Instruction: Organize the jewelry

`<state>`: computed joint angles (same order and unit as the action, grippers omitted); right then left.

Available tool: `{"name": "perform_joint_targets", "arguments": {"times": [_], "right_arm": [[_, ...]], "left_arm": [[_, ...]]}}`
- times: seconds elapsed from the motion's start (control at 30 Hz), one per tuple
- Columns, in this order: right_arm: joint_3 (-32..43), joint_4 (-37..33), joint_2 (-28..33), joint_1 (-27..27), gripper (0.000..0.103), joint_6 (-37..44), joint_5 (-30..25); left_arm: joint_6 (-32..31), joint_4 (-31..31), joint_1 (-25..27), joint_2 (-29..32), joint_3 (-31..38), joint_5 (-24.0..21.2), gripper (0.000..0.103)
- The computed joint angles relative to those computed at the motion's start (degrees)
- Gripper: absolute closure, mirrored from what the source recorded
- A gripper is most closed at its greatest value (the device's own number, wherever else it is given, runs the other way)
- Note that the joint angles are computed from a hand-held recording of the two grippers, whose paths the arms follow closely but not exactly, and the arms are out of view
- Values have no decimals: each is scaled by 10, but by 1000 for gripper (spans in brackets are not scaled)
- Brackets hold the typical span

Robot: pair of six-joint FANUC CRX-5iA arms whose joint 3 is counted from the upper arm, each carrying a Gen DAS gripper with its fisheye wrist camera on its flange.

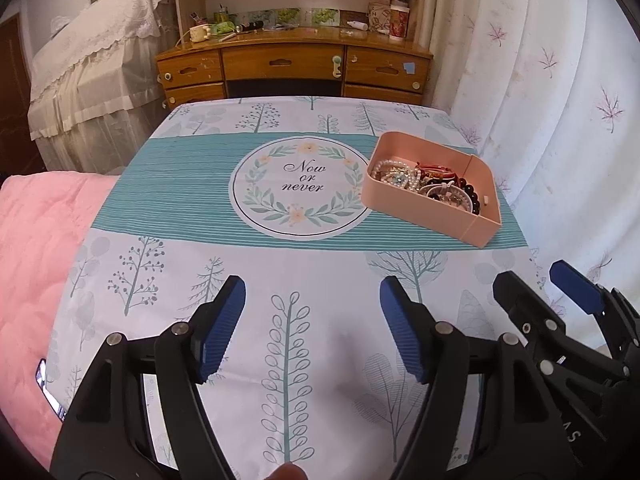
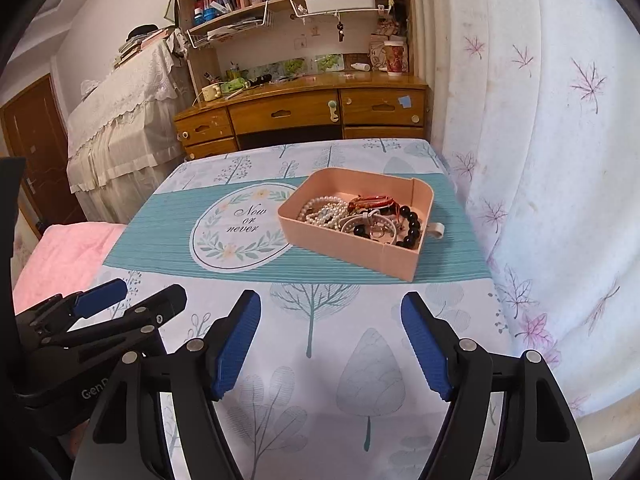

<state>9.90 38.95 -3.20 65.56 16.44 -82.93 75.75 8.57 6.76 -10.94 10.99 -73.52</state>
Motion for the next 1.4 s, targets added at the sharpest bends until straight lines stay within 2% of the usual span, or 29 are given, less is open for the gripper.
{"name": "perform_joint_targets", "arguments": {"times": [1.4], "right_arm": [[-11, -14, -3, -5, 29, -5, 4]], "left_arm": [[7, -7, 2, -3, -11, -5, 35]]}}
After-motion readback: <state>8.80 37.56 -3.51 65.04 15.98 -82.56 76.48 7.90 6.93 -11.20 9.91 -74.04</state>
